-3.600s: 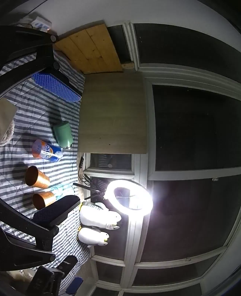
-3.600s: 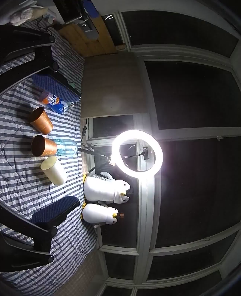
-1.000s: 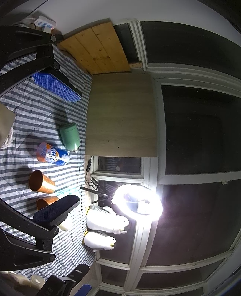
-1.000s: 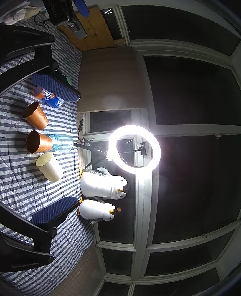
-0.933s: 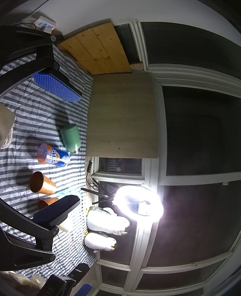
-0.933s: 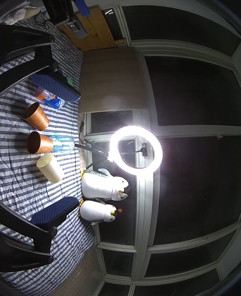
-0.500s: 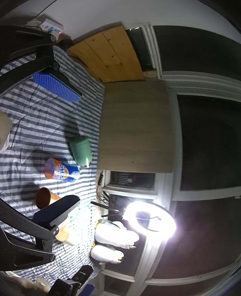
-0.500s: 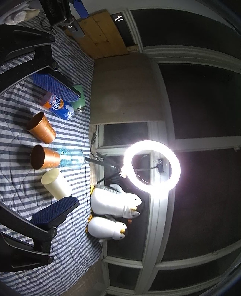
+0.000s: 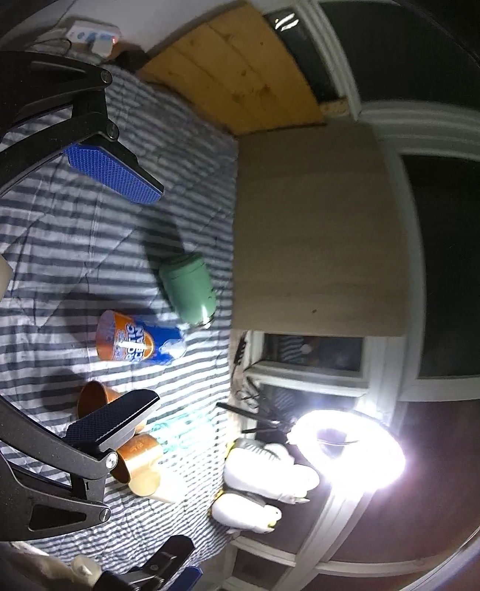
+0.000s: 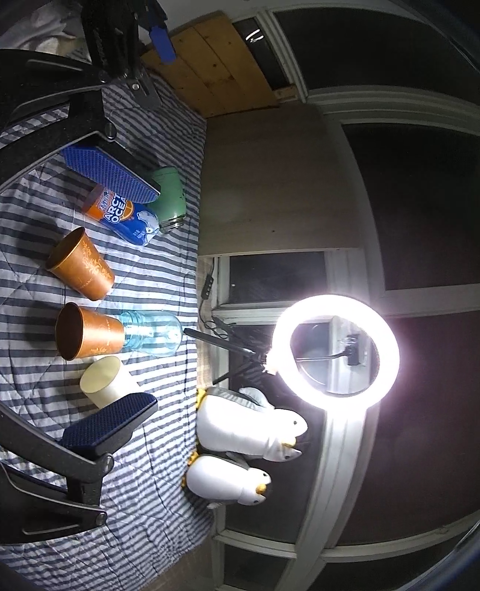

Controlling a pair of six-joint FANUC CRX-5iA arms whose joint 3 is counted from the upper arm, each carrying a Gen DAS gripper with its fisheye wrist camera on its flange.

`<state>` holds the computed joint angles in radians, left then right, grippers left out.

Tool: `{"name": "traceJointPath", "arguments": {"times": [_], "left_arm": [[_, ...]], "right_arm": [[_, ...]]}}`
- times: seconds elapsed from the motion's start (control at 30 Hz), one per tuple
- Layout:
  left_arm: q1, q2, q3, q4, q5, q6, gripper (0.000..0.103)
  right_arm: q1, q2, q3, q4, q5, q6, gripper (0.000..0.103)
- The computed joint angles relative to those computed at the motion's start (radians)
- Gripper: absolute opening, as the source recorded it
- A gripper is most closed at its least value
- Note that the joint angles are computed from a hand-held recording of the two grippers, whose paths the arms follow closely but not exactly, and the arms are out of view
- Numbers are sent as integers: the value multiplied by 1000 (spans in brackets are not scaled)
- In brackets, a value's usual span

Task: Flip cup upside down
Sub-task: 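Move the left tool to the blue-and-orange drink bottle and close on it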

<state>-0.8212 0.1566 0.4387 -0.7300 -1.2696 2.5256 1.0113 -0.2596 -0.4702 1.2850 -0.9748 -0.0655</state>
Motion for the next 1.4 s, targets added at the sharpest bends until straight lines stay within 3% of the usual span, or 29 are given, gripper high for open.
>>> {"name": "traceJointPath", "arguments": {"times": [0.23, 0.33, 0.57, 0.73, 0.87, 0.93, 1.0, 1.13, 1.4], "left_arm": [[201, 100, 17, 333, 138, -214, 102], [264, 181, 69, 454, 146, -279, 102], [299, 424, 353, 514, 5, -394, 92], [332, 594, 561, 586, -108, -461, 75], [345, 732, 763, 606, -224, -506, 68], [354, 798, 866, 615, -291, -511, 54], [363, 830, 912, 634, -321, -513, 52], [366, 838, 906, 655, -316, -531, 50], [359, 609, 511, 675, -137, -490, 49]], "right_arm": [[-2, -12, -14, -37, -37, -4, 101], [6, -35, -32, -57, -79, -19, 101], [29, -96, -80, -107, -196, -67, 101], [49, -130, -99, -153, -281, -90, 101], [73, -166, -120, -178, -339, -120, 101], [89, -182, -130, -182, -369, -135, 101], [102, -192, -136, -182, -390, -146, 101], [108, -200, -138, -183, -393, -158, 101], [126, -185, -127, -157, -373, -149, 101]]}}
